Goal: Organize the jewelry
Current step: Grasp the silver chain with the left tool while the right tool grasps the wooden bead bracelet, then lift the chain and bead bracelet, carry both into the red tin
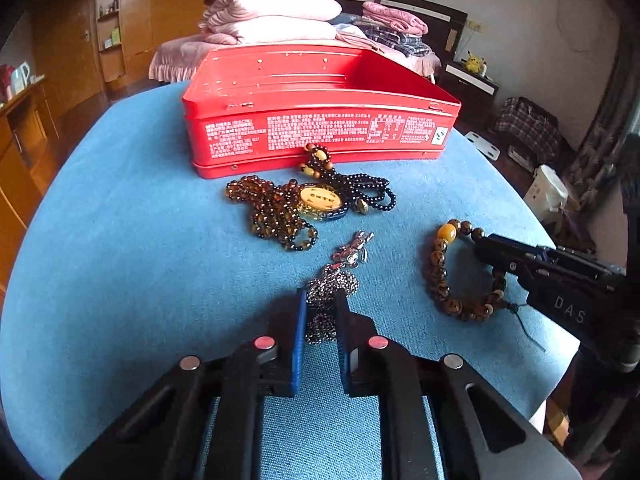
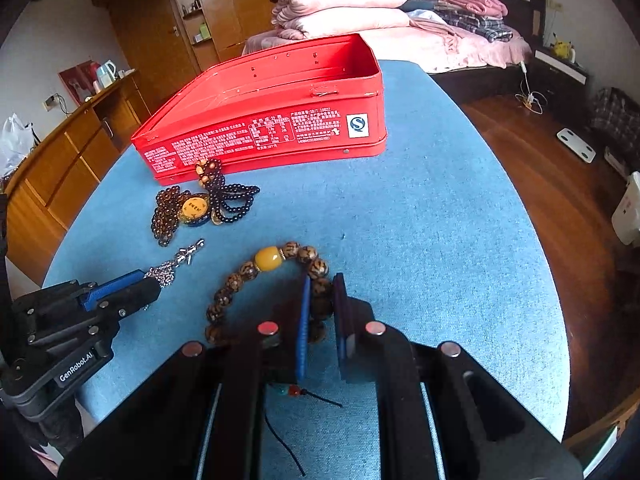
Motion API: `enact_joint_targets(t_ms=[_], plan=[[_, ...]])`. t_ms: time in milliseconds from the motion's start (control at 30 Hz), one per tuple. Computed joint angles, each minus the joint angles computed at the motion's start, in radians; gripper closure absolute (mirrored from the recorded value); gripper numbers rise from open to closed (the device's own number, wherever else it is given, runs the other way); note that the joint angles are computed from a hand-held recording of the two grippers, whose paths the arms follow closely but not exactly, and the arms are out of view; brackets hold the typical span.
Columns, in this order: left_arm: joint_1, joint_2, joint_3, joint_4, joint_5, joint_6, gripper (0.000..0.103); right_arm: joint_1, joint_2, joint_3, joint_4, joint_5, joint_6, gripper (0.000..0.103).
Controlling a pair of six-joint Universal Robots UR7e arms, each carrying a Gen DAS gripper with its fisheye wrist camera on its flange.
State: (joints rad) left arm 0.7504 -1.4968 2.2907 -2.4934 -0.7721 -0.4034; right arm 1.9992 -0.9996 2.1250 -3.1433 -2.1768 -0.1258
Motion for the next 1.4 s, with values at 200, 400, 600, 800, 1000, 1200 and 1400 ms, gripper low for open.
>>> enact_joint_targets(t_ms=[200,400,600,800,1000,1200,1400], plan=[[0.001,-0.025,0.012,0.002,0.022,-0.035,0.090,0.006,-0.003,0.002,0.024,0.019,-0.006,0.090],[-0.002,-0.019,0.000,0.025,0.001,0.022,0.074,0.008,0.000,0.000,0.025,0.016,-0.010,0.090],[-0.018,0.024,-0.004,0.028,0.057,0.027,0.089,0.009,0.004,-0.005,0.028,0.016,-0.007,0.090],[-0.010,0.016,0.005,-0.012,0.051,-0.003,0.090,0.007,0.002,-0.003,0.031,0.029,-0.006,0.083],[-0.012,-0.020,0.011,-0.003,0.085,-0.051,0.091,0.010,0.003,-0.005,0.034,0.022,-0.014,0.087],[-0.027,-0.055,0.012,-0.012,0.101,-0.048,0.091,0.014,0.003,-0.007,0.037,0.029,-0.030,0.093],[-0.041,-0.064,0.007,-0.011,0.107,-0.053,0.091,0.024,-0.014,-0.006,0.038,0.055,-0.040,0.093]])
